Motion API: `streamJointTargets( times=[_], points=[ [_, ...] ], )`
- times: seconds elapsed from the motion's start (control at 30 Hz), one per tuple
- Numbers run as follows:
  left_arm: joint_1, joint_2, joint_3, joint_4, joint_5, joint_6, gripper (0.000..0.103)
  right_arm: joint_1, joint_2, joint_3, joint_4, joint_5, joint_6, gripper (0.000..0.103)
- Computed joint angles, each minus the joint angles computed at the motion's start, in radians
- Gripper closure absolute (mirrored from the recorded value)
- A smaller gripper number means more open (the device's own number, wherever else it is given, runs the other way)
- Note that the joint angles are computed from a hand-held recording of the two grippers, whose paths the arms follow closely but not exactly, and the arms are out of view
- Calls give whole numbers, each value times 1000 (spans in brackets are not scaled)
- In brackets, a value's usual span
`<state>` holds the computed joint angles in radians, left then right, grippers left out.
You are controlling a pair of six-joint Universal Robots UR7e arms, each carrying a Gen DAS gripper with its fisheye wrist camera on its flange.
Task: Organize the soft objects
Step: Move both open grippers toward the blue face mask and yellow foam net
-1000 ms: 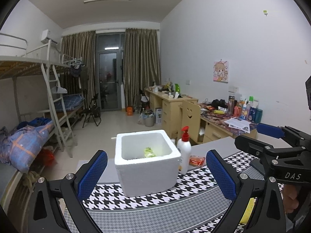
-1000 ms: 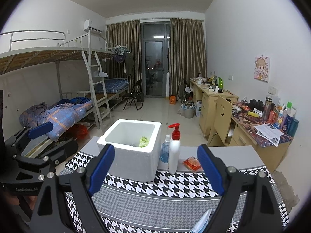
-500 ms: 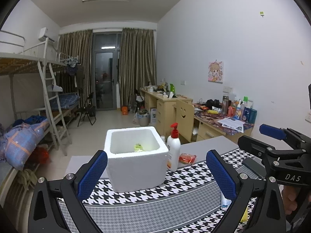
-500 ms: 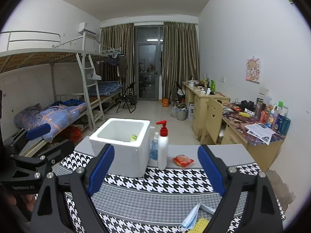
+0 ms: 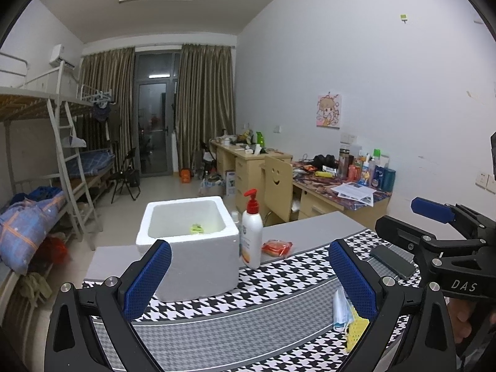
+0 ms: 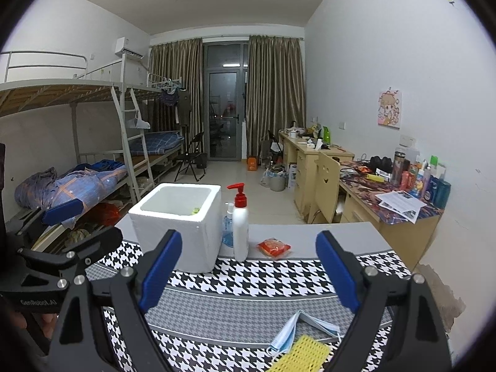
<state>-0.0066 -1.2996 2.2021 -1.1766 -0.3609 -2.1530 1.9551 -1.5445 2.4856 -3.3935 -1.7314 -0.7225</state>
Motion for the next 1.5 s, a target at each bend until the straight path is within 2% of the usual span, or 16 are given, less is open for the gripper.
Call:
streamJointTargets(
  times=[0.17,0.47,0.63,0.83,1.0,1.17,1.5],
  points=[
    [5,22,6,-58,22,38,1,-25,-23,13,1,9,-6,11],
    [24,33,54,-297,45,212,1,-72,-44,35,-38,11,-30,11],
    [41,53,86,-494,52,358,1,-101,-55,37,-37,18,-30,11],
    [57,103,92,-607,62,435,1,-150,-65,44,-43,29,-28,11],
    [69,122,117,-757,70,530,1,-175,-75,48,-42,21,-31,11],
    [76,140,123,-801,79,549,1,-195,-90,55,-39,15,-20,11],
    [110,206,150,-1079,61,725,1,-225,-110,78,-52,19,-43,11]
  ],
)
